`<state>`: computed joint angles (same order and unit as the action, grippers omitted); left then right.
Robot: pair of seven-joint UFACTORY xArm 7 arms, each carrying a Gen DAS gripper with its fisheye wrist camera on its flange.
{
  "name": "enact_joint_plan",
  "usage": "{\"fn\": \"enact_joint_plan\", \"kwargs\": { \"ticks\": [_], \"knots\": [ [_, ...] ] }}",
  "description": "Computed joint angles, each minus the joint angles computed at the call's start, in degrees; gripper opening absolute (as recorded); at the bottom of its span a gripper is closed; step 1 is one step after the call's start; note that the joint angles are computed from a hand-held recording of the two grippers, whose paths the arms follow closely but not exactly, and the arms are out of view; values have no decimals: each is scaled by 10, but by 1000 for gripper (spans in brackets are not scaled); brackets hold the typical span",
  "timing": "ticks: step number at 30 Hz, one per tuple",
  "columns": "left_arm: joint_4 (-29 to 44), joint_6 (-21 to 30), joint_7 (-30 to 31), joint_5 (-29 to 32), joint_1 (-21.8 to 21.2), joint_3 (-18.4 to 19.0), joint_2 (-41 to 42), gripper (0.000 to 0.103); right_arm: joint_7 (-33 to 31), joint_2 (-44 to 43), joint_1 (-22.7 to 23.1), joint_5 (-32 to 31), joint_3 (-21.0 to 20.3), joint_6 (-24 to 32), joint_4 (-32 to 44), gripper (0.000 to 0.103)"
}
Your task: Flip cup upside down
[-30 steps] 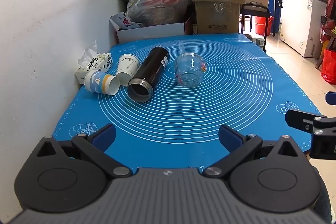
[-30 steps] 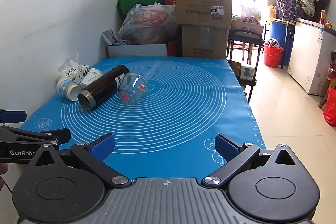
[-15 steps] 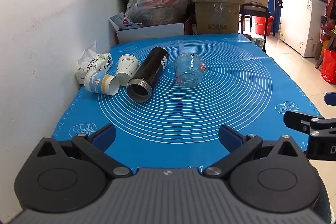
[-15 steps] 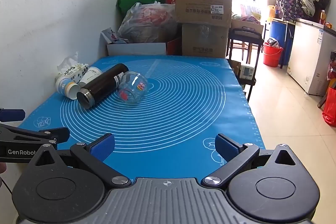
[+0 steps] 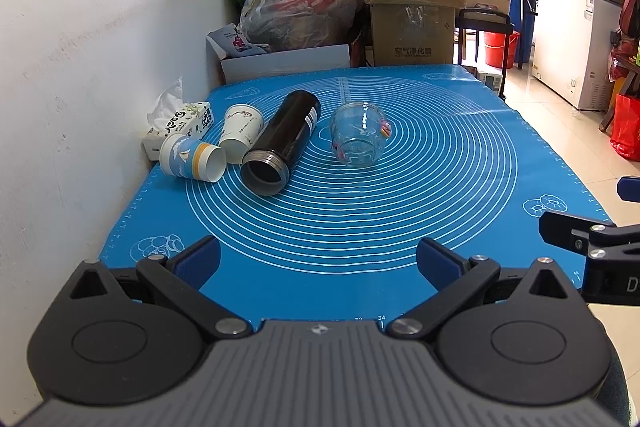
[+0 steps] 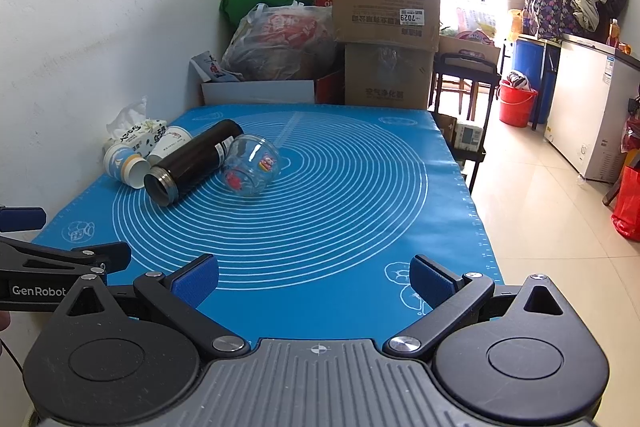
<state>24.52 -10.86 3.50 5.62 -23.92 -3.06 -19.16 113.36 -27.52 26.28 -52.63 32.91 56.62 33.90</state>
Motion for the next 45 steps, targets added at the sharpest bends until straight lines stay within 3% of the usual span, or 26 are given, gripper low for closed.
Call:
{"fn": "enact_joint_plan", "kwargs": {
  "ticks": [45],
  "knots": [
    [0,0,-2,0,16,-20,1,103,-2,-5,-5,5,-4,-11,-4,103]
  ]
}}
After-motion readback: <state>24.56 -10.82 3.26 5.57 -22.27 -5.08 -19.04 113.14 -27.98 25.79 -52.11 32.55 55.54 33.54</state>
